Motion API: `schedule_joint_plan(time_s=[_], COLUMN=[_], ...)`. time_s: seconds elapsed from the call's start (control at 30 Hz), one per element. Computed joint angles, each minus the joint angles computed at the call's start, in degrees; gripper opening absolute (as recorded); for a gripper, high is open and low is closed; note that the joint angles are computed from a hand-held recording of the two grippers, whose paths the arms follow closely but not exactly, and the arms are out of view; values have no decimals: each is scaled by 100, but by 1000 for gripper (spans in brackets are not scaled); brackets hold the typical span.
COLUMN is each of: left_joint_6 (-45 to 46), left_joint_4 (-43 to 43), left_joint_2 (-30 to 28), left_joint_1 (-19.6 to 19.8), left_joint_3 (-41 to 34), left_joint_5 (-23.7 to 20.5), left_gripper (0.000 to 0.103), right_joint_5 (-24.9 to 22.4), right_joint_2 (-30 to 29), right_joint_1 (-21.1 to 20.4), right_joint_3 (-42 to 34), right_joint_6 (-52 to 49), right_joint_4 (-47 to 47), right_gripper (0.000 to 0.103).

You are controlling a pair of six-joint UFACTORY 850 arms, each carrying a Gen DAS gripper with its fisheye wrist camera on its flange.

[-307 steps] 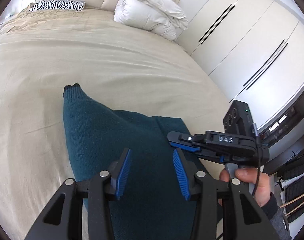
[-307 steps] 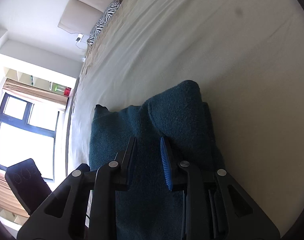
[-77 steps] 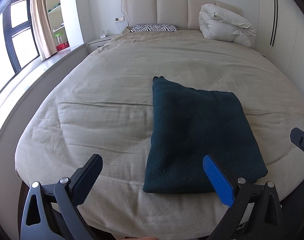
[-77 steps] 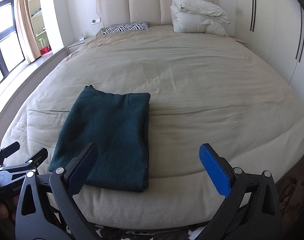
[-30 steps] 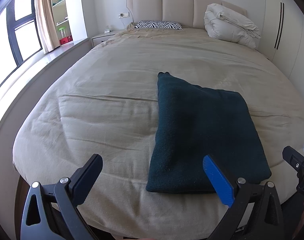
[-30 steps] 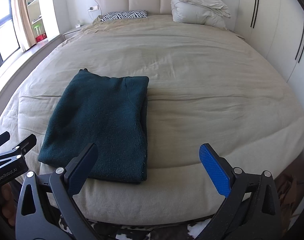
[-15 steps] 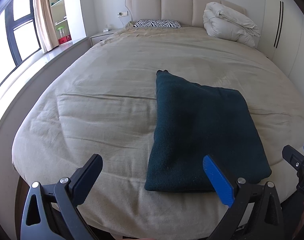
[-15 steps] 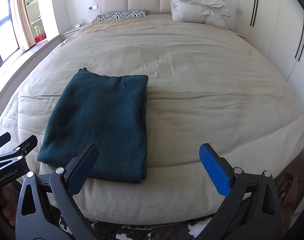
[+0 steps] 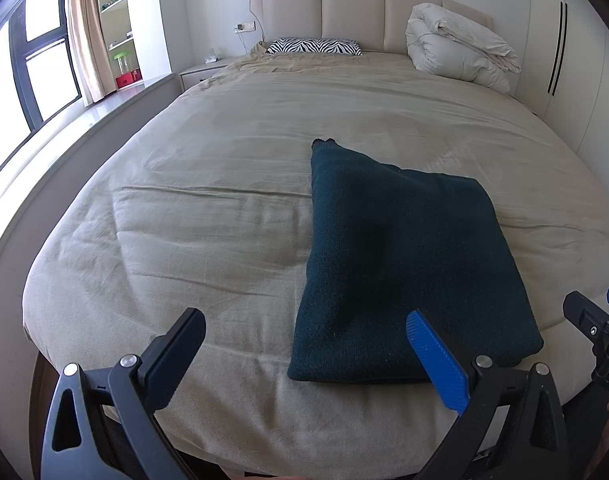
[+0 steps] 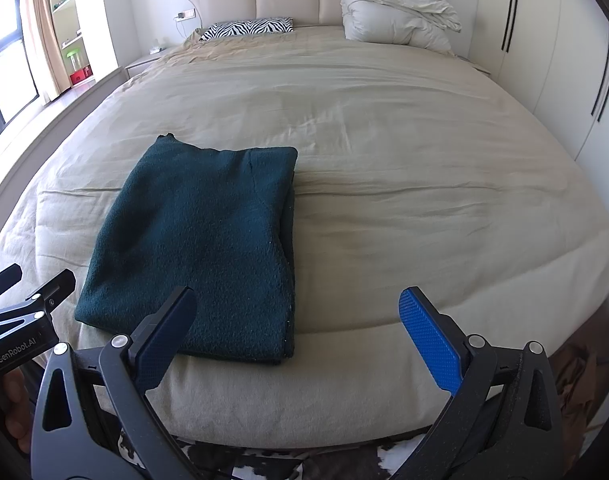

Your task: Fold small clothes

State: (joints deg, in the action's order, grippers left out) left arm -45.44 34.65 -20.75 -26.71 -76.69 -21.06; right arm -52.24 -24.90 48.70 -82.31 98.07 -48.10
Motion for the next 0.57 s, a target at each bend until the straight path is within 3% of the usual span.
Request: schedule_joint_plan(time_s=[0.57], left_joint_6=[-10], left_joint_4=[38], left_joint_2=[-13], left_joint_1=[25], left_joint_3=[43], left_joint_5=[110], left_gripper=[103], right_joint_5=[-8], right_joint_2=[-7], right_joint_1=[3], right_joint_3=[-8], right_joint_6=[-1], right_joint_4=[15], right_gripper=[103])
